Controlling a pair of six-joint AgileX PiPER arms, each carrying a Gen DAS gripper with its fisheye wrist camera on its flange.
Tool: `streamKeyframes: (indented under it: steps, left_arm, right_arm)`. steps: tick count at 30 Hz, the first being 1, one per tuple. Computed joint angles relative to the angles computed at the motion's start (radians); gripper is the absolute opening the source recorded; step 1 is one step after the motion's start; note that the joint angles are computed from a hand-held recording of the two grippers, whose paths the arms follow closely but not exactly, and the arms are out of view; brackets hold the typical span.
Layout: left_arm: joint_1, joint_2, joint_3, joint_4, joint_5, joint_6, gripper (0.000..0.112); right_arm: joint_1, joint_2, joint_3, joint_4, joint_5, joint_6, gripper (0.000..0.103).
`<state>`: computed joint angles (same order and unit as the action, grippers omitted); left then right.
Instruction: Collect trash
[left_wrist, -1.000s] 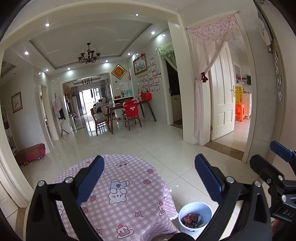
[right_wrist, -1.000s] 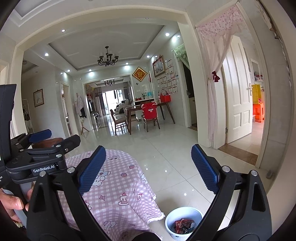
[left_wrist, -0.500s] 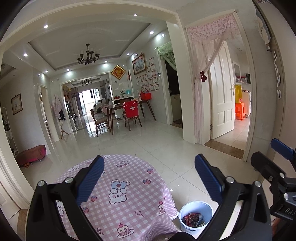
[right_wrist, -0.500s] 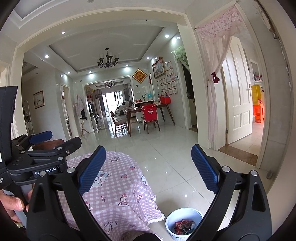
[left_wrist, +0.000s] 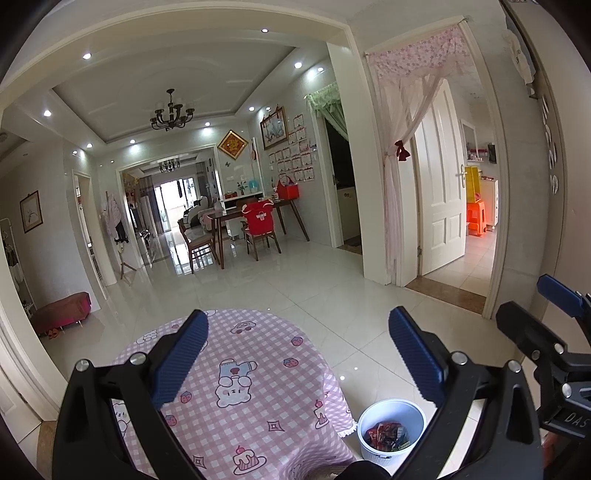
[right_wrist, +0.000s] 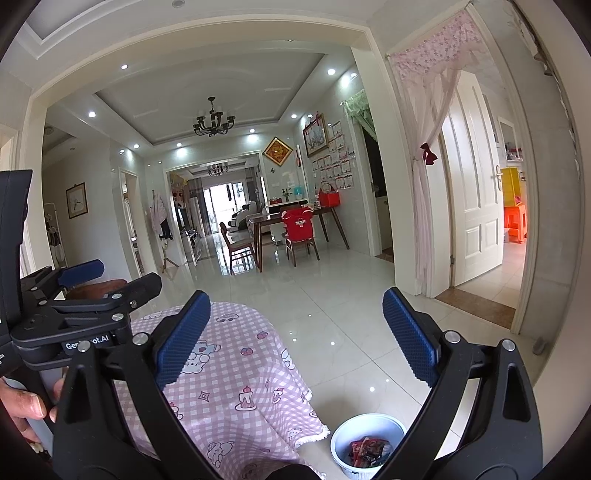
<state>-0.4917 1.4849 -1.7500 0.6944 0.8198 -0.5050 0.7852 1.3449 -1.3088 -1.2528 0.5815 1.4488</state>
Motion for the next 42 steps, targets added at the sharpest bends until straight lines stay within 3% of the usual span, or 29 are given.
streamKeyframes:
  steps: [42]
  left_arm:
    - [0.031, -0.016, 0.077, -0.013, -0.045, 0.003, 0.096]
  right_arm:
    - [-0.042, -0.002, 0.013, 0.032, -0.042, -0.008, 0.093]
